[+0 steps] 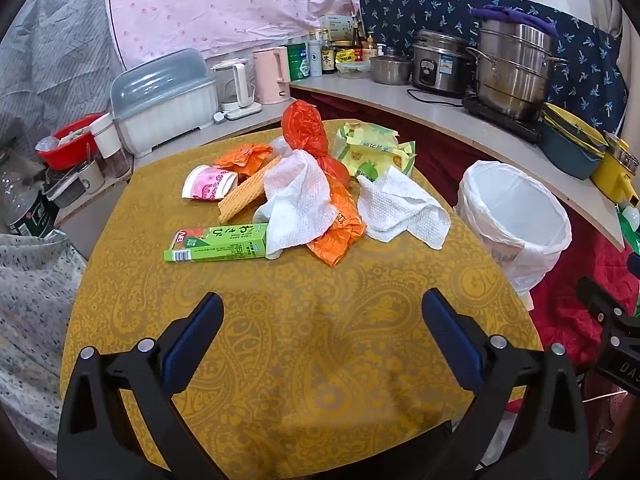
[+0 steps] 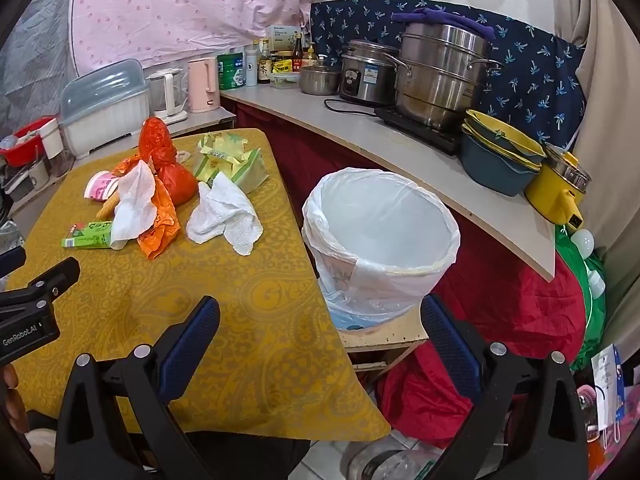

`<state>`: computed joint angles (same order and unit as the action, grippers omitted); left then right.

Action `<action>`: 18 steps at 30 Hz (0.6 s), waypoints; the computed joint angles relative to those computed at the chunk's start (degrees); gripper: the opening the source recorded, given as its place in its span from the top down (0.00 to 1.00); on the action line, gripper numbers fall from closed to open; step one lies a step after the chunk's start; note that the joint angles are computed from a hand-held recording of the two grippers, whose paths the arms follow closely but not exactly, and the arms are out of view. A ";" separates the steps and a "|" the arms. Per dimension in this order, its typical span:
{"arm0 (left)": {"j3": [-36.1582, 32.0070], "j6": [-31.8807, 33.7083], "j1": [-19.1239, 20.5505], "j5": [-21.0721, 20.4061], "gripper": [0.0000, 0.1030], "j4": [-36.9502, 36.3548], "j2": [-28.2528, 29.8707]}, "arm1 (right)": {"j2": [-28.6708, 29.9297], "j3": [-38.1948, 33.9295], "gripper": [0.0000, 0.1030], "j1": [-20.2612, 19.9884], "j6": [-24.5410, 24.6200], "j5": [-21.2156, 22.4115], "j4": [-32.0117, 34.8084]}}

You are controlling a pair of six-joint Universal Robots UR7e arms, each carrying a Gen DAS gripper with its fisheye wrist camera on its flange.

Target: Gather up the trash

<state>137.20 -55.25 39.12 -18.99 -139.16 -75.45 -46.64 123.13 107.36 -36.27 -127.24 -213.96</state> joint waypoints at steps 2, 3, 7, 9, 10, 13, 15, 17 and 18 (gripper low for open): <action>-0.06 -0.60 0.02 0.01 0.08 0.76 -0.14 | 0.01 0.02 0.07 0.03 0.08 -0.05 -0.06; -0.04 -0.63 0.05 0.04 0.08 0.77 -0.15 | -0.04 0.03 0.07 0.01 0.14 0.00 0.07; 0.19 0.63 0.17 -0.48 0.08 -0.68 -0.06 | -0.02 0.06 0.07 0.01 0.10 -0.04 -0.05; 0.28 0.57 -0.10 0.04 0.08 -0.22 0.04 | -0.01 0.07 0.07 0.01 0.11 -0.03 -0.03; 0.21 0.49 -0.13 0.11 0.08 0.19 0.05 | -0.01 0.07 0.07 0.01 0.11 -0.03 -0.03; 0.17 0.68 -0.13 -0.06 0.08 0.16 0.04 | 0.04 0.10 0.07 0.00 0.03 0.10 -0.20; 0.16 0.51 -0.12 -0.03 0.08 0.13 0.13 | 0.18 0.07 0.07 0.04 0.08 0.11 -0.32; 0.15 0.61 -0.13 -0.10 0.08 0.18 0.12 | 0.29 0.00 0.07 0.08 0.13 0.08 -0.36; 0.15 0.61 -0.13 -0.01 0.08 0.17 0.17 | 0.39 -0.04 0.07 0.10 0.14 0.07 -0.44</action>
